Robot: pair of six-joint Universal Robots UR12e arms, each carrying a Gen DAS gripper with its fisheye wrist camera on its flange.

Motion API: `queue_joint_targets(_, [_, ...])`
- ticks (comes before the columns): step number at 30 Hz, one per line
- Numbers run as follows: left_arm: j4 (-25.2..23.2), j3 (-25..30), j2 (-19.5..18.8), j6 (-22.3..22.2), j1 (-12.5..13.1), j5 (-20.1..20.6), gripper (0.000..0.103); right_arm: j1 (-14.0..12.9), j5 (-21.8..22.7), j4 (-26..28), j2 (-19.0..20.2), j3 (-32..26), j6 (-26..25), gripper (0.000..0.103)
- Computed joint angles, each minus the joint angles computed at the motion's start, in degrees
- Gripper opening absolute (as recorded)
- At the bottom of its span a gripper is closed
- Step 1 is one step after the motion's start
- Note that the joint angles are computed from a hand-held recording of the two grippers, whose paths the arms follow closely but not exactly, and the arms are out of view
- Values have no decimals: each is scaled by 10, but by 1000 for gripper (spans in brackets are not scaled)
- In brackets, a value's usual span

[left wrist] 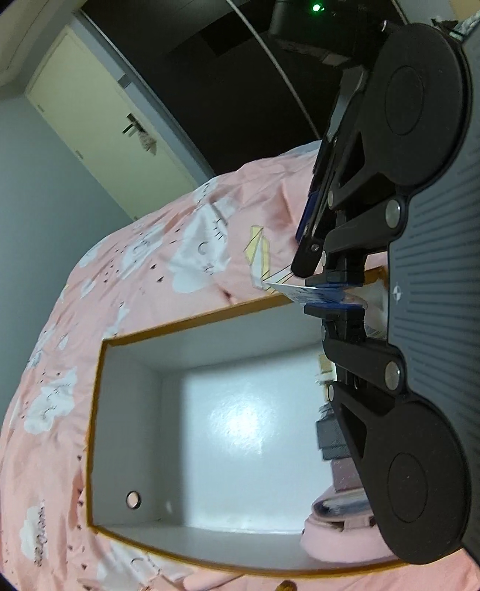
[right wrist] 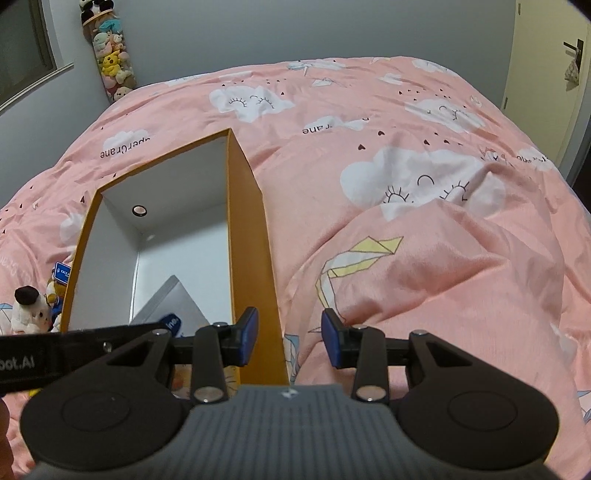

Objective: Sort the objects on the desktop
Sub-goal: 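Open the right gripper to drop the charger while the left releases the card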

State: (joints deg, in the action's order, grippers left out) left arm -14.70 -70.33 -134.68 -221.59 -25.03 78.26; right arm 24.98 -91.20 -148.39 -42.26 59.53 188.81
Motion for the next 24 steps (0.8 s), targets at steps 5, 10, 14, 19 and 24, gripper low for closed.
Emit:
queue_joint_targets(5, [-19, 0, -2, -4, 3, -33, 10, 0, 4, 0, -1, 4, -2, 40])
queue_joint_targets(10, [-38, 7, -9, -10, 5, -56, 12, 1, 5, 5, -2, 6, -1, 40])
queue_joint_targets(14, [-45, 11, -15, -13, 6, -61, 13, 0, 1, 6, -3, 7, 7, 40])
queue_joint_targets(19, [-39, 11, -21, -24, 13, -110, 12, 1, -7, 8, -4, 9, 14, 40])
queue_joint_targets(24, [-32, 1, -13, -14, 12, -97, 12, 2, -10, 5, -7, 13, 14, 41])
